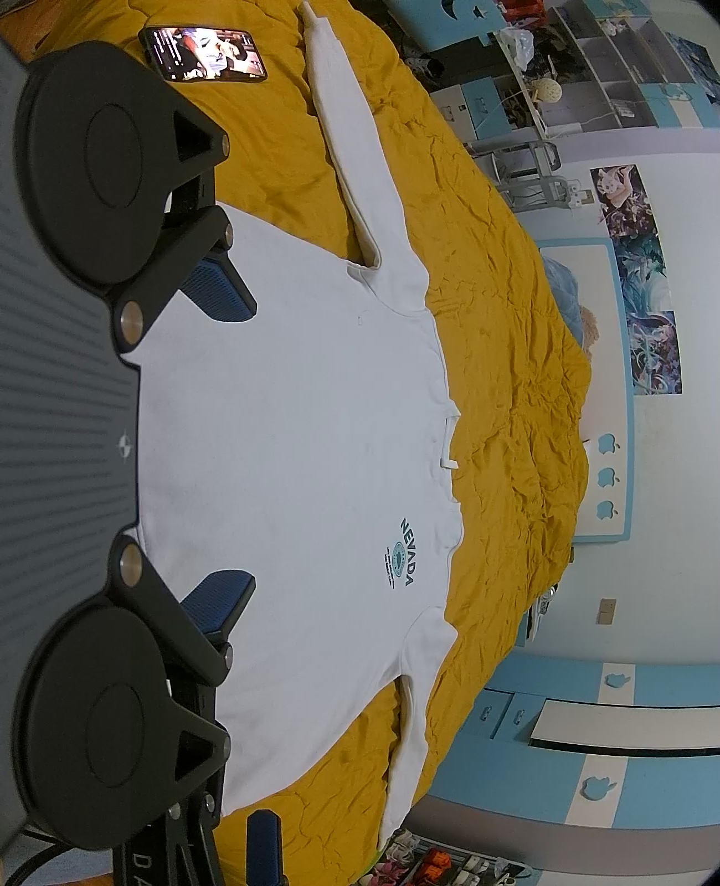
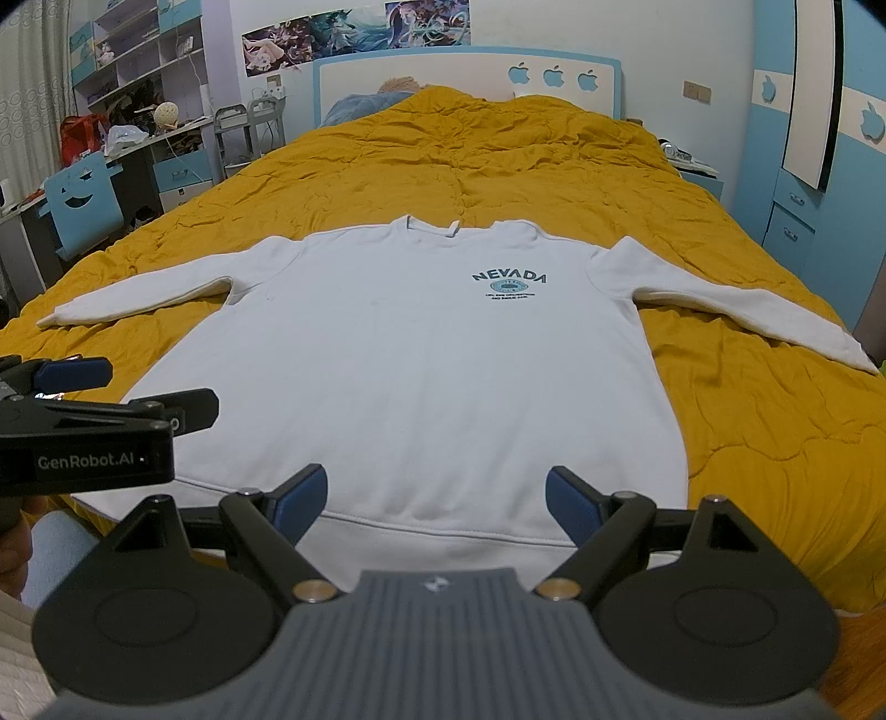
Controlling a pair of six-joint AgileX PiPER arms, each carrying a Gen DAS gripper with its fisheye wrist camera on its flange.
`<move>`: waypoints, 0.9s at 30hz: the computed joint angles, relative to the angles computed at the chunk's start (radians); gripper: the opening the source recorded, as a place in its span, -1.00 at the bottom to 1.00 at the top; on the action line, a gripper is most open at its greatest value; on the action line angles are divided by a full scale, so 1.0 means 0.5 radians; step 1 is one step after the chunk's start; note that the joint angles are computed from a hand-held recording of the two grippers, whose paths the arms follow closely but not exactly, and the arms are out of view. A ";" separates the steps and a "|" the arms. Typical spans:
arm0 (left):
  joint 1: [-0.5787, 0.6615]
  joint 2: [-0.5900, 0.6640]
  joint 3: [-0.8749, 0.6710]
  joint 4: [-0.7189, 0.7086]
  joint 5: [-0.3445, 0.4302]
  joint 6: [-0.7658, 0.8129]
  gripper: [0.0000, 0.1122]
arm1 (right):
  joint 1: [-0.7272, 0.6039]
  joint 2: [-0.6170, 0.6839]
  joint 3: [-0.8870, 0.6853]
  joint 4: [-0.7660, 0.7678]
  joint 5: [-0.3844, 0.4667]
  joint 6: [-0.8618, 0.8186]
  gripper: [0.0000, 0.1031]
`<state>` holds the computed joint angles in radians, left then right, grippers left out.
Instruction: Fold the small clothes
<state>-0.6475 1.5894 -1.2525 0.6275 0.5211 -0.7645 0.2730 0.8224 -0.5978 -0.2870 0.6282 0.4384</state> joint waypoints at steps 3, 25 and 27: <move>0.000 0.000 -0.002 -0.002 0.002 0.003 0.84 | -0.005 0.002 0.000 0.010 -0.001 -0.012 0.59; 0.002 0.000 0.009 0.005 -0.007 -0.006 0.84 | -0.024 -0.009 0.002 0.036 0.004 -0.049 0.59; 0.003 0.001 0.009 0.004 -0.009 -0.005 0.84 | -0.024 -0.010 0.002 0.038 0.005 -0.050 0.59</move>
<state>-0.6462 1.5899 -1.2478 0.6294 0.5166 -0.7669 0.2608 0.8172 -0.5967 -0.2682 0.6308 0.4133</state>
